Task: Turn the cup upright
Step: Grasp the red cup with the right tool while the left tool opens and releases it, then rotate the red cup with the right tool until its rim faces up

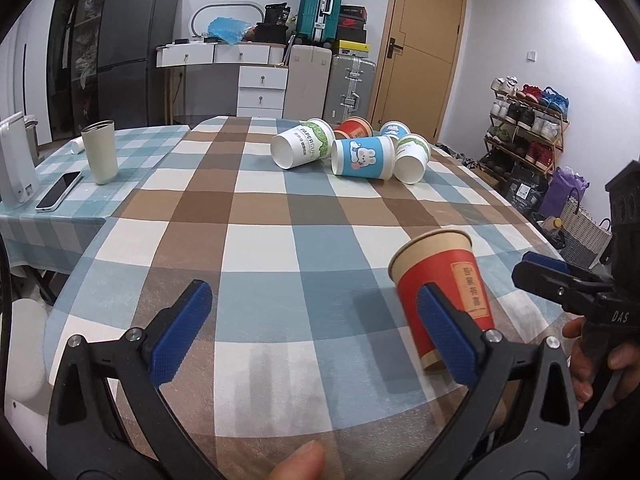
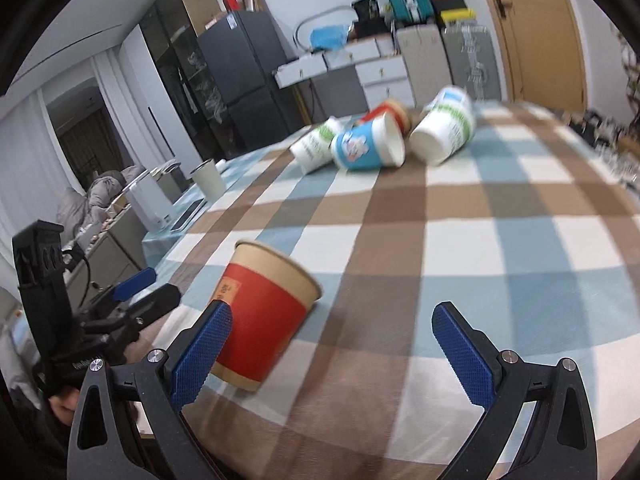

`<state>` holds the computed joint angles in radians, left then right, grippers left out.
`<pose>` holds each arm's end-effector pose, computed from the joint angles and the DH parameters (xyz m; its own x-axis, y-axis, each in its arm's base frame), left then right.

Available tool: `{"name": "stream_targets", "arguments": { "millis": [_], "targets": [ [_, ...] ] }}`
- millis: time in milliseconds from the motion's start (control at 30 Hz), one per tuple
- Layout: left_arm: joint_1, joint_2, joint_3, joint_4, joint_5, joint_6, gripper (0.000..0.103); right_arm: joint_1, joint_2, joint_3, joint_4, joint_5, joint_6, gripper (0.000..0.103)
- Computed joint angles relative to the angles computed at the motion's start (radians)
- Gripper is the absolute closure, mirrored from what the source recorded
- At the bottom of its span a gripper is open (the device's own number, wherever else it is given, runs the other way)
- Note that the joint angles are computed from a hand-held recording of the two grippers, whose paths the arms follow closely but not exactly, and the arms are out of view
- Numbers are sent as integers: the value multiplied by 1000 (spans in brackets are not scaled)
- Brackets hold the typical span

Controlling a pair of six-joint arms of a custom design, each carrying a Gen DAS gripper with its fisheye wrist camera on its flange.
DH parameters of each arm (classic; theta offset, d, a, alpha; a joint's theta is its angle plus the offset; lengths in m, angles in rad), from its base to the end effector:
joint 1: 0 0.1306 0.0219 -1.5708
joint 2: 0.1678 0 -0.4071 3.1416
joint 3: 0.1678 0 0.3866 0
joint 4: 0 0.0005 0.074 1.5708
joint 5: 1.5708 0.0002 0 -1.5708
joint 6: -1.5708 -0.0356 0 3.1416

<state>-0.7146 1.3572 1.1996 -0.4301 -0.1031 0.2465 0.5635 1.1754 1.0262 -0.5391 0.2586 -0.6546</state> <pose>0.3616 -0.3096 0.4158 -0.5494 0.1553 -0.8210 0.4672 0.8717 -0.1477 0.3399 0.2034 0.4007 -0.6387 0.2927 -0.7116 0.0498 0.9386 0.3414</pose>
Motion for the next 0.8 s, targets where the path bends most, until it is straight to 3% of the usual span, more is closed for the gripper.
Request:
{"name": "stream_targets", "arguments": {
  "millis": [533,800],
  "targets": [
    [-14,30,15,-31,-7,-42,1,-73,102,102,-55,-266,-97,13],
    [-6,34,19,-48,1,-32,1,-97,141,144,-80,-327,-120,15]
  ]
}}
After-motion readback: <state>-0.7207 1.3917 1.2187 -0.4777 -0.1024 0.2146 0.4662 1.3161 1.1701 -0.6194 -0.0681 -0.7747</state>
